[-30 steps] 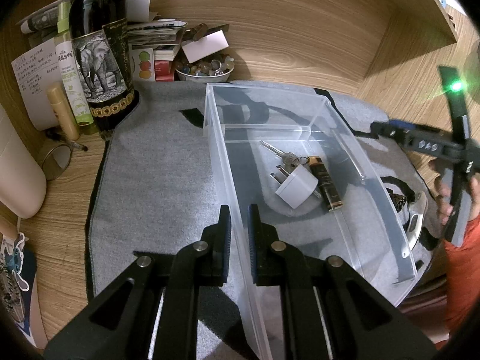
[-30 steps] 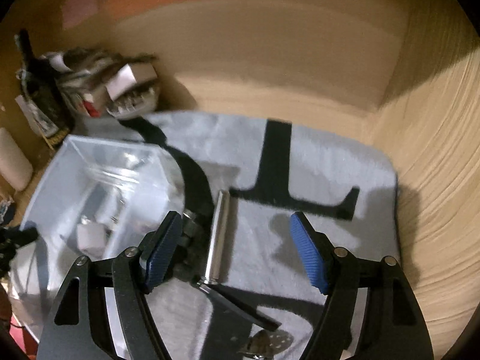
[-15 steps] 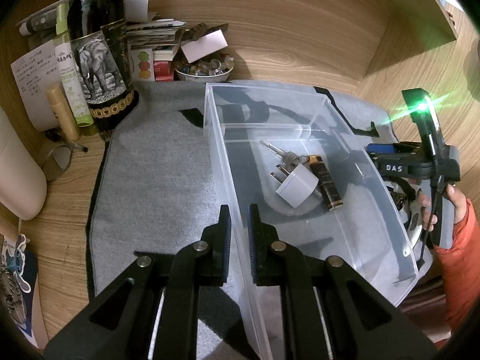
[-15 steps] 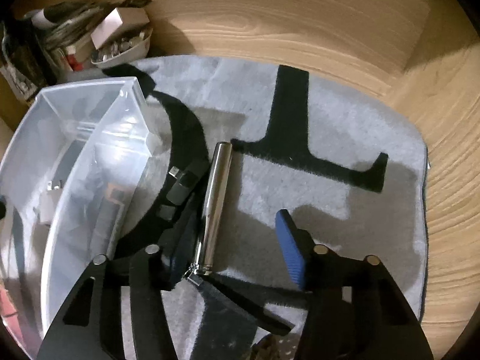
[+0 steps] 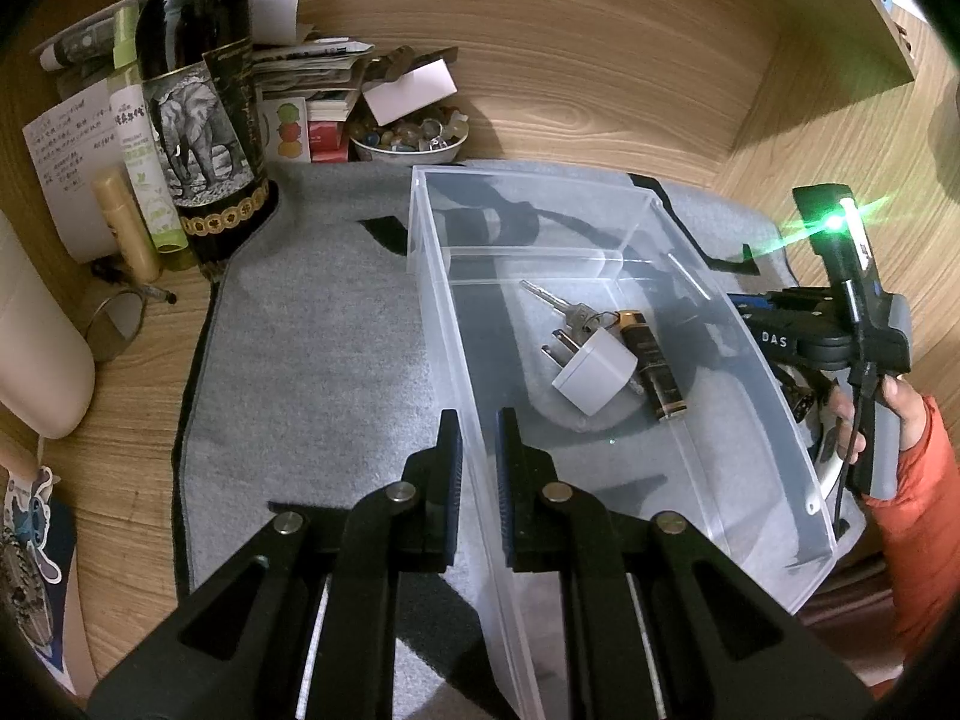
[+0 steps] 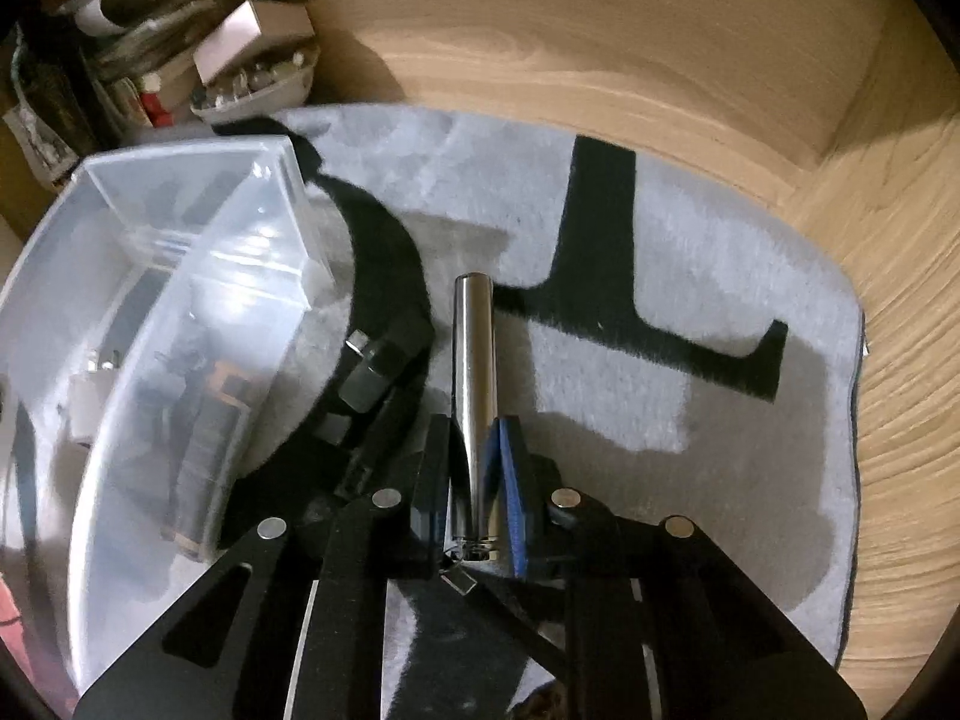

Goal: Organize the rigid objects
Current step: 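Lift the silver cylinder with the right gripper toward the clear box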

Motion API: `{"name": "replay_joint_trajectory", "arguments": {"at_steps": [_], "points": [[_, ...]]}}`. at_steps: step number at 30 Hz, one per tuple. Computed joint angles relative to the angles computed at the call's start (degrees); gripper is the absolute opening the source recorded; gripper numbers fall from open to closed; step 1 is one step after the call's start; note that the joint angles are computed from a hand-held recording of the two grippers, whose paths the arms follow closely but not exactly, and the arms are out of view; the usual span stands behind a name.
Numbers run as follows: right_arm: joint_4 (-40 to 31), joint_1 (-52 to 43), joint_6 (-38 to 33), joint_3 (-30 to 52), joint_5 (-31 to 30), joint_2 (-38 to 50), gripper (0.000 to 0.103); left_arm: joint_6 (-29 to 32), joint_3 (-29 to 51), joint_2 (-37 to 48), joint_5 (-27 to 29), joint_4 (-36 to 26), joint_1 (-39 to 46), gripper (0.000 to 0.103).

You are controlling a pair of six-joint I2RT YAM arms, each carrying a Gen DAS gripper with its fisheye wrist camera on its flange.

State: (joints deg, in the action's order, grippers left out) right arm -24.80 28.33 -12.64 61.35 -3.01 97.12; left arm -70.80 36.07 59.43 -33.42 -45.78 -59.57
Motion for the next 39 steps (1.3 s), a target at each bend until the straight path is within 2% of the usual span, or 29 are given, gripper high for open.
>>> {"name": "replay_joint_trajectory", "arguments": {"at_steps": [9, 14, 21, 31, 39], "points": [[0.7, 0.2, 2.0, -4.2, -2.7, -10.8, 0.014, -0.2, -0.1, -0.2, -0.2, -0.5, -0.3, 0.010], [1.9, 0.6, 2.4, -2.4, -4.6, -12.2, 0.014, -0.2, -0.1, -0.3, -0.2, -0.5, -0.4, 0.010], [1.7, 3.2, 2.5, -3.5, -6.8, -19.6, 0.014, -0.2, -0.1, -0.2, -0.2, -0.5, -0.3, 0.010], [3.0, 9.4, 3.5, -3.9, -7.8, -23.5, 0.014, -0.2, -0.1, -0.2, -0.2, -0.5, -0.4, 0.010], [3.6, 15.4, 4.0, -4.9, -7.4, -20.6, 0.014, -0.2, 0.0, -0.1, -0.2, -0.5, -0.3, 0.010]]}}
